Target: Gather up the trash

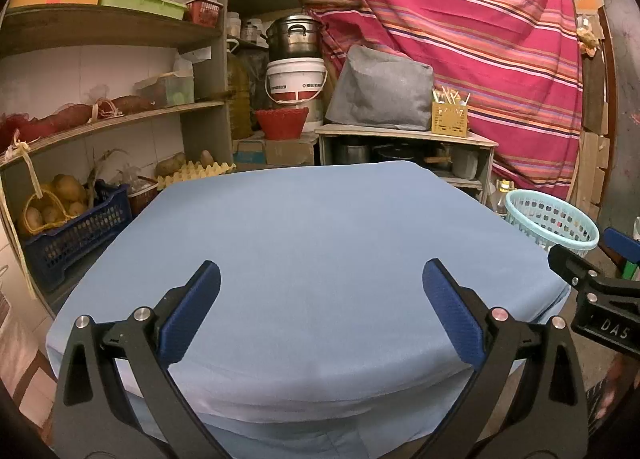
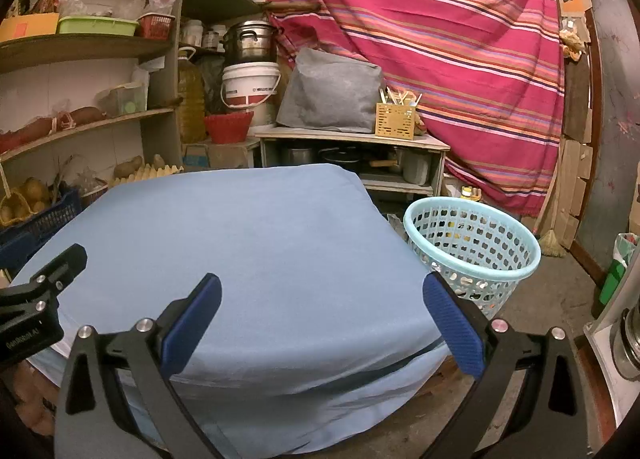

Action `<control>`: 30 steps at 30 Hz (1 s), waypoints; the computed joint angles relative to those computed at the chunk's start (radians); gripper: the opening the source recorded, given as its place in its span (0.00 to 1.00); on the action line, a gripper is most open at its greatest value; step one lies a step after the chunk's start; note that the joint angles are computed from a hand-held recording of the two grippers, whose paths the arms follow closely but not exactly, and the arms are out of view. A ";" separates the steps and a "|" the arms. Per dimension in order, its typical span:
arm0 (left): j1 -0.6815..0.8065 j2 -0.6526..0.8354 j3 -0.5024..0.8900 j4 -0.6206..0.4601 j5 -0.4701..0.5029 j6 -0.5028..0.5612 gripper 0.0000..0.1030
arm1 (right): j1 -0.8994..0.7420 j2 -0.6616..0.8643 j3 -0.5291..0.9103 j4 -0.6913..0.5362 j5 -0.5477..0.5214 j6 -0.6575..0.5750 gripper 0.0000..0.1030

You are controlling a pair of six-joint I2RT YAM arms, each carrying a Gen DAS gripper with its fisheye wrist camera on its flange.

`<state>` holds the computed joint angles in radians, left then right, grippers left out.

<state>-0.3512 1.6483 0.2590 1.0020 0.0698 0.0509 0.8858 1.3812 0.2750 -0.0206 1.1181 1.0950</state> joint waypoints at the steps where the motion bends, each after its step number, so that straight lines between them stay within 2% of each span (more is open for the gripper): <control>1: 0.001 -0.001 -0.001 0.000 0.002 0.001 0.95 | 0.002 0.002 0.002 -0.002 0.001 0.005 0.95; 30: 0.000 -0.037 -0.015 0.005 -0.001 -0.018 0.95 | 0.008 0.011 -0.024 0.046 0.035 0.010 0.95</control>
